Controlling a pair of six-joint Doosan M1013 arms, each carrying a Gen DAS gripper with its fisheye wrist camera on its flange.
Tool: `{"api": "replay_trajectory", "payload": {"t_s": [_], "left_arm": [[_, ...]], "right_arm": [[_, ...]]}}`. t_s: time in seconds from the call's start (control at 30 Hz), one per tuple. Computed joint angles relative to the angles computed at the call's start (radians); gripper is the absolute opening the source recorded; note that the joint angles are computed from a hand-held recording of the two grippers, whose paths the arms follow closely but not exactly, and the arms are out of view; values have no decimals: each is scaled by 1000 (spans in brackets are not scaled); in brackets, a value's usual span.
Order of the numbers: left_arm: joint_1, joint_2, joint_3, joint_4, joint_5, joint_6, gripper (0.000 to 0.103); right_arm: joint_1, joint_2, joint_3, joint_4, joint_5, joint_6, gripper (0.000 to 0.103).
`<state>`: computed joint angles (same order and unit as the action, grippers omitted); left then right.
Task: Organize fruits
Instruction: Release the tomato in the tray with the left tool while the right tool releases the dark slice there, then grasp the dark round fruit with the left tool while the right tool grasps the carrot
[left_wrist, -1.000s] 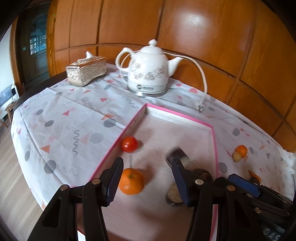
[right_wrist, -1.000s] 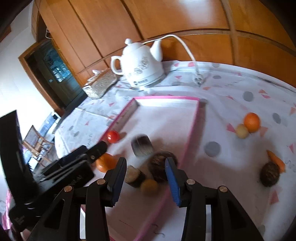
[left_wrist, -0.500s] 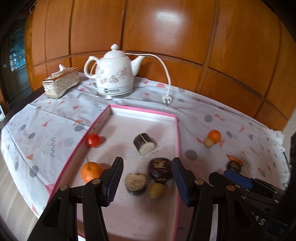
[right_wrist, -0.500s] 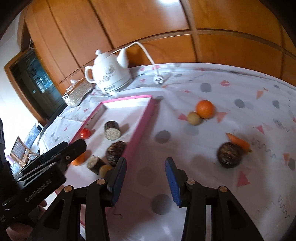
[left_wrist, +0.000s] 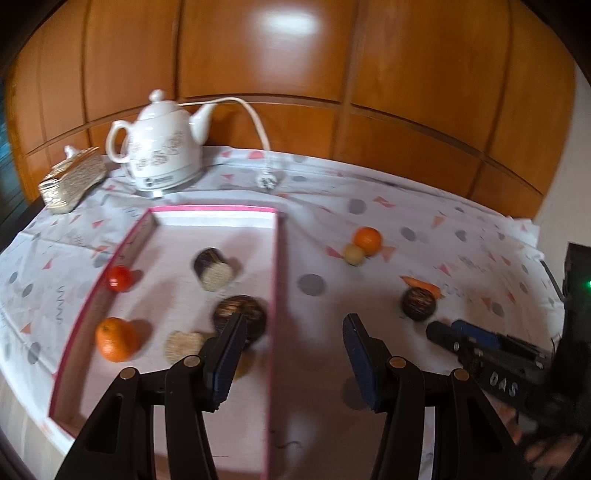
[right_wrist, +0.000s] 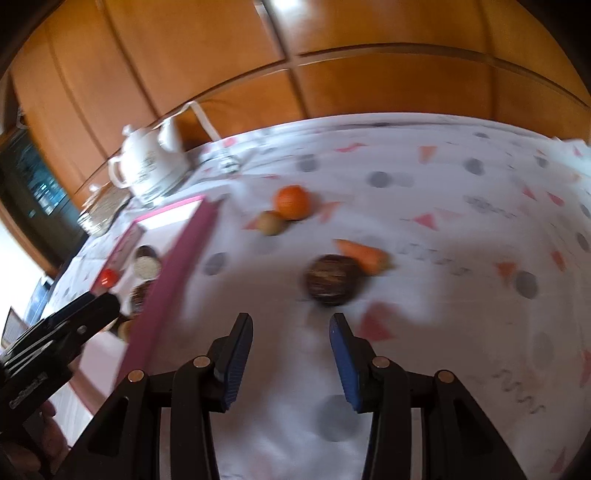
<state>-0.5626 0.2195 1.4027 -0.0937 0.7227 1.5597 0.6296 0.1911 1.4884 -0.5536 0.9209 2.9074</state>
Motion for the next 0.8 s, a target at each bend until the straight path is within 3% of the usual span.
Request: {"api": "replay_trajectory", "payload": {"t_s": [0.27, 0.33, 0.6, 0.8], "left_arm": [[-26, 16, -3, -58, 38, 86, 55], [-28, 21, -7, -83, 46, 113, 55], [-41, 70, -60, -217, 93, 238, 55], [-68, 119, -112, -239, 124, 260, 59]], "right_arm": [[-33, -33, 50, -16, 16, 67, 44], [-40, -31, 49, -11, 19, 53, 38], [-52, -37, 65, -21, 44, 118, 38], [-68, -49, 78, -7, 35, 126, 38]]}}
